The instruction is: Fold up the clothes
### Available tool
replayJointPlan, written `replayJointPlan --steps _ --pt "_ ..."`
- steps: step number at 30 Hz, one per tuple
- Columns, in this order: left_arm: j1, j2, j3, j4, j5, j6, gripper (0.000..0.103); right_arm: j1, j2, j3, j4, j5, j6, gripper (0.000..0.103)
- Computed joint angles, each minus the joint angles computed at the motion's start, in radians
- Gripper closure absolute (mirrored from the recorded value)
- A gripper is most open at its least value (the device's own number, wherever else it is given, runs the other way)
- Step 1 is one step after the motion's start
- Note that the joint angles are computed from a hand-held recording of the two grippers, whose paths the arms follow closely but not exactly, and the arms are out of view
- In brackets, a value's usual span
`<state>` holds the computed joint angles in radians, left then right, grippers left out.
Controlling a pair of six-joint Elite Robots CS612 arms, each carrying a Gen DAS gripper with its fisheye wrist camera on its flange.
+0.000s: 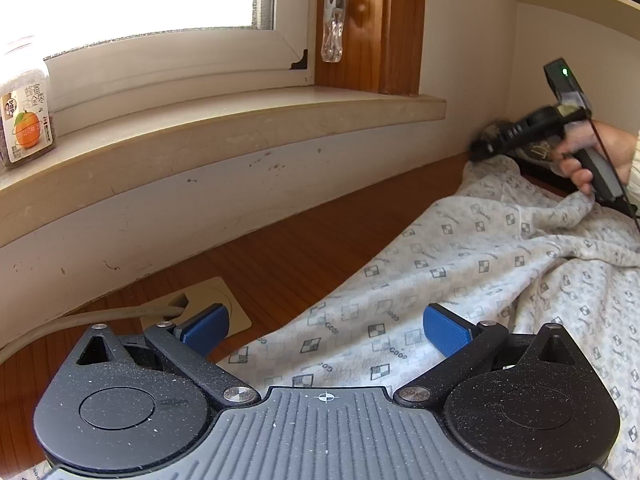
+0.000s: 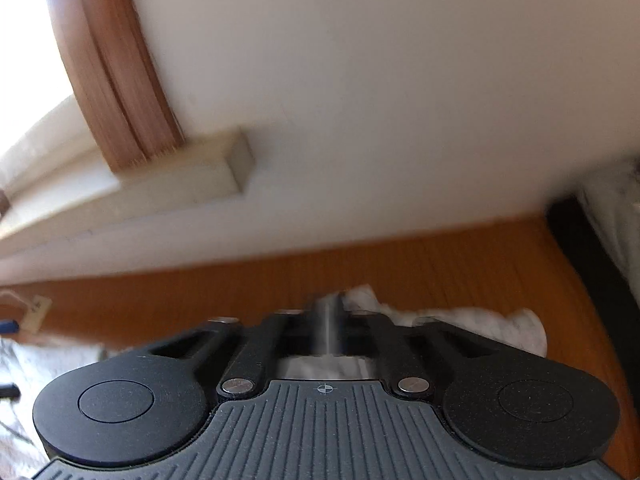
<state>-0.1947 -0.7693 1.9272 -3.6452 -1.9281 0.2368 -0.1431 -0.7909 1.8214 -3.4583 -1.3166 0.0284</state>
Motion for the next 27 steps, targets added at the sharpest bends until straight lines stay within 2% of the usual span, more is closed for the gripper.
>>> replayJointPlan --steps 2,4,8,12,15,20,23,26,27 --pt "0.0 0.0 0.001 0.0 0.001 0.0 0.0 0.006 0.014 -0.007 -0.094 -0.008 -0.003 0.102" --pt "0.0 -0.001 0.001 0.001 0.0 0.0 0.0 0.007 0.015 -0.016 -0.109 -0.011 0.014 0.102" --pt "-0.001 -0.002 0.001 0.003 0.002 0.0 0.0 0.002 -0.01 -0.003 -0.014 -0.026 -0.042 0.1" --pt "-0.001 -0.004 0.003 0.004 0.002 0.001 0.0 -0.011 -0.036 0.031 0.086 -0.032 -0.11 0.09" --pt "-0.002 -0.005 0.003 0.004 0.003 0.002 0.0 -0.02 -0.049 0.056 0.105 -0.037 -0.136 0.085" --pt "-0.004 -0.007 0.005 0.005 0.009 0.005 0.0 -0.034 -0.045 0.052 0.148 0.002 -0.135 0.076" --pt "-0.005 -0.008 0.006 0.005 0.01 0.005 0.0 -0.025 -0.034 0.033 0.176 0.005 -0.143 0.063" --pt "-0.005 -0.009 0.007 0.005 0.011 0.004 0.0 -0.013 -0.032 0.02 0.187 -0.035 -0.182 0.061" --pt "-0.005 -0.009 0.007 0.005 0.01 0.005 0.0 -0.01 -0.027 0.022 0.147 -0.057 -0.18 0.061"
